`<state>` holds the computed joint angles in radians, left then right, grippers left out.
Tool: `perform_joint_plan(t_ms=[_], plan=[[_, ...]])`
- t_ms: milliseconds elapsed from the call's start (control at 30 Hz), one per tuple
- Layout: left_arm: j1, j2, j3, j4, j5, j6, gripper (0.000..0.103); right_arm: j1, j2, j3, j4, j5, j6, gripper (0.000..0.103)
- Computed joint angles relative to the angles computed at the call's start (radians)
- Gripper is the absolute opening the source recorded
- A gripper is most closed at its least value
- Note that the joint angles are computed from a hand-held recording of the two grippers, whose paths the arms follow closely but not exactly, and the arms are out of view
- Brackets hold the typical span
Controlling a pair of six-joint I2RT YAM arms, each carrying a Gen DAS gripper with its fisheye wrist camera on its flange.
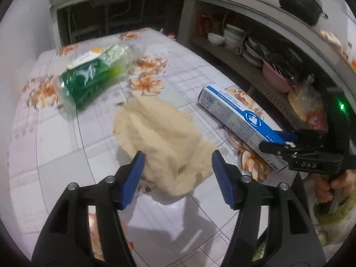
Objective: Collect trash
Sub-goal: 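Grasp the blue toothpaste box with the right tool while the left tool grasps the beige cloth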
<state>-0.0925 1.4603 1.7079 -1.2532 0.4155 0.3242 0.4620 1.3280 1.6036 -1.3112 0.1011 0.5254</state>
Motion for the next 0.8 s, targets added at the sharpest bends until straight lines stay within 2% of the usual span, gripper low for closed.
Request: perform_joint_plan(t_ms=[67, 167, 367, 467, 600, 733, 800], plan=[[-0.03, 0.001, -0.011, 0.024, -0.033, 0.016, 0.072, -0.005, 0.002, 0.0, 0.001, -0.008, -0.004, 0.05], [-0.087, 0.017, -0.034, 0.057, -0.084, 0.037, 0.076, -0.002, 0.004, 0.004, -0.004, -0.007, -0.005, 0.05], [-0.158, 0.05, -0.091, 0.123, -0.228, 0.035, 0.076, 0.004, 0.009, 0.006, -0.003, 0.001, -0.002, 0.05], [-0.141, 0.08, -0.081, 0.114, -0.227, 0.019, 0.076, -0.001, 0.007, 0.003, 0.001, -0.006, -0.005, 0.05], [-0.11, 0.101, -0.075, 0.119, -0.199, 0.002, 0.063, -0.012, 0.011, -0.004, 0.004, -0.031, -0.017, 0.051], [-0.089, 0.106, -0.072, 0.137, -0.198, 0.007, 0.052, -0.005, 0.014, -0.007, 0.01, -0.029, -0.024, 0.063], [-0.091, 0.106, -0.072, 0.143, -0.202, 0.002, 0.042, -0.005, 0.012, -0.005, 0.012, -0.026, -0.027, 0.065]])
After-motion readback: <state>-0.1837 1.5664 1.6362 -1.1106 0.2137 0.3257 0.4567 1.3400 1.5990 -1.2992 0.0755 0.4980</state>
